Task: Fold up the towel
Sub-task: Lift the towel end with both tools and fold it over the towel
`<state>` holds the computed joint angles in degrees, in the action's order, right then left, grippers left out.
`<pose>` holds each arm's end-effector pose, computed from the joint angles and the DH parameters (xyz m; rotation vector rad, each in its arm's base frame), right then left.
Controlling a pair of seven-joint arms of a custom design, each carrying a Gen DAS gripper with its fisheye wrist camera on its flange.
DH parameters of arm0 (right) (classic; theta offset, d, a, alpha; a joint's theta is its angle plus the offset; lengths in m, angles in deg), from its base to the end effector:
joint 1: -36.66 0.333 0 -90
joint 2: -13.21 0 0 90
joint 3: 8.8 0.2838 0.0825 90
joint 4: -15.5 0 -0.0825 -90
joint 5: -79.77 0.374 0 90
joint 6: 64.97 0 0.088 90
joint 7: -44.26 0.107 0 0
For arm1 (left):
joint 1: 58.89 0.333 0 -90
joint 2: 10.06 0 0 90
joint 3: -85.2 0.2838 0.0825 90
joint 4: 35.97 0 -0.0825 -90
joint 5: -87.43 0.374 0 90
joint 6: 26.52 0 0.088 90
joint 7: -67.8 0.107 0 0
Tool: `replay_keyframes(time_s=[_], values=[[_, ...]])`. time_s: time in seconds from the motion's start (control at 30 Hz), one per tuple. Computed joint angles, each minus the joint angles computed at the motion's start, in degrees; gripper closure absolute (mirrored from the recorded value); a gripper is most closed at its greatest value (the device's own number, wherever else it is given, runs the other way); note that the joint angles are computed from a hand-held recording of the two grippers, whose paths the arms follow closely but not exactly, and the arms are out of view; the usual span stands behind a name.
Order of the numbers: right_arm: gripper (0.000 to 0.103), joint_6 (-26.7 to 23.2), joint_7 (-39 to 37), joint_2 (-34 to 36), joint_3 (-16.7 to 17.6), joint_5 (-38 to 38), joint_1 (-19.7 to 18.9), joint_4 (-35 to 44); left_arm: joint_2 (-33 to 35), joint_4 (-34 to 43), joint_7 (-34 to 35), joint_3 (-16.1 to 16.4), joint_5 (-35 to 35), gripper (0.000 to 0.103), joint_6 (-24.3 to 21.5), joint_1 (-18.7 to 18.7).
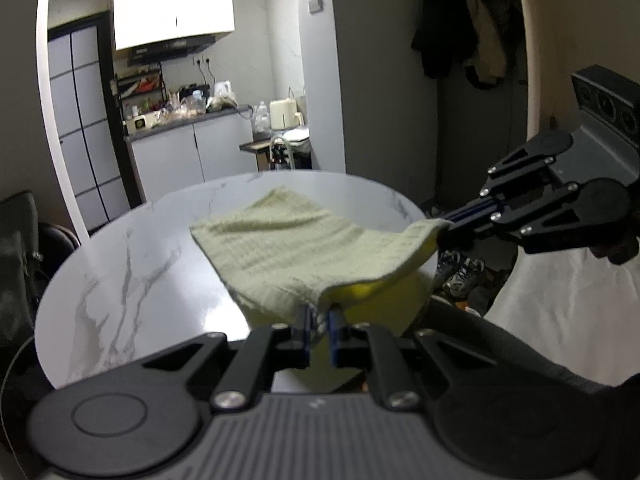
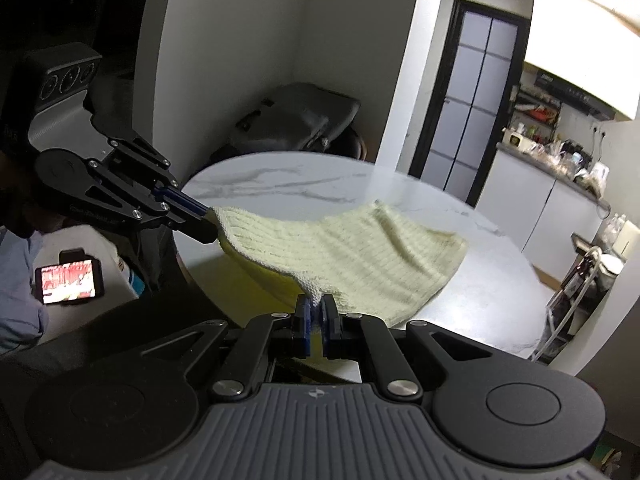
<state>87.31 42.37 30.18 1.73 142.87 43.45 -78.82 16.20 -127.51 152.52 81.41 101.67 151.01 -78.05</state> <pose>0.6513 0.1627 0.4856 -2.0660 0.5513 -0.5811 0.6441 -0.2854 0.4705 -1.1457 1.9922 -1.0528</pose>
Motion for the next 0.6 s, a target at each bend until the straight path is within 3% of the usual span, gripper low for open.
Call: replay_keyframes(time_s=[0.13,0.37,0.6], values=[[0.097,0.7,-2.99,-1.07,0.49,3.56,-0.35,-0.63,0.53,2.75,-3.98,4.53,2.23,0.094,-0.46,-3.76],[0.097,0.35,-1.23,0.57,-0.48,4.14,-0.25,2.37,4.7,10.01,-14.03,8.16,4.35,0.094,-3.81,-6.84],[0.097,0.48,0.19,3.59,0.75,2.66,-0.85,7.19,6.57,14.29,-22.77,8.72,7.54,0.094,-7.13,-6.54]])
